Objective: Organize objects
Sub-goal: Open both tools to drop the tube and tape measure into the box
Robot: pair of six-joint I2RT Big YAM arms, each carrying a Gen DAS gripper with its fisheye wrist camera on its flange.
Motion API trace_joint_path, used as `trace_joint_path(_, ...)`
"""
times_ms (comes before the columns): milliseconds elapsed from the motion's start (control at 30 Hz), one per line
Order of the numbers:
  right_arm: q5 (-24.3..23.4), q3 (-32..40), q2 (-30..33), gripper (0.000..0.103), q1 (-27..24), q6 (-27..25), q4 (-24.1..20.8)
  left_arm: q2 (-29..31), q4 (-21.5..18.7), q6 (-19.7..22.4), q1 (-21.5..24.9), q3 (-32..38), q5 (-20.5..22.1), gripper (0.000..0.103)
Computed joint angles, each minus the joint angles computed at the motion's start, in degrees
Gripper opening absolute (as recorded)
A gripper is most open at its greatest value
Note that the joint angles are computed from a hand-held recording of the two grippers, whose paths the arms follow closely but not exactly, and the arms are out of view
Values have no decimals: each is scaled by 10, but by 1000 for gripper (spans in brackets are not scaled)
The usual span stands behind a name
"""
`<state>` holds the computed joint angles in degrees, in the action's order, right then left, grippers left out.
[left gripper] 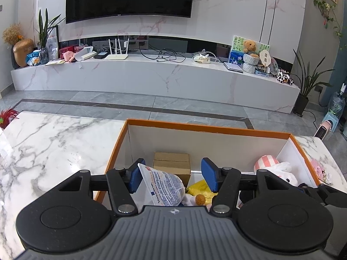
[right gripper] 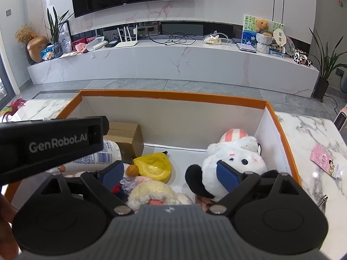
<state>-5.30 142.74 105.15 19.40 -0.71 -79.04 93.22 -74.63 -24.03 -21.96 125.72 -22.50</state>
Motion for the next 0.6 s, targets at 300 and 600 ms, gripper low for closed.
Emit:
trace_joint_path(300, 7, -18, -17, 97, -5, 8, 10, -14, 6, -11, 0, -2, 4, 67)
trace_joint_path(600, 12, -48, -49, 97, -10, 4, 20, -23, 5, -5, -15, 9, 0, 68)
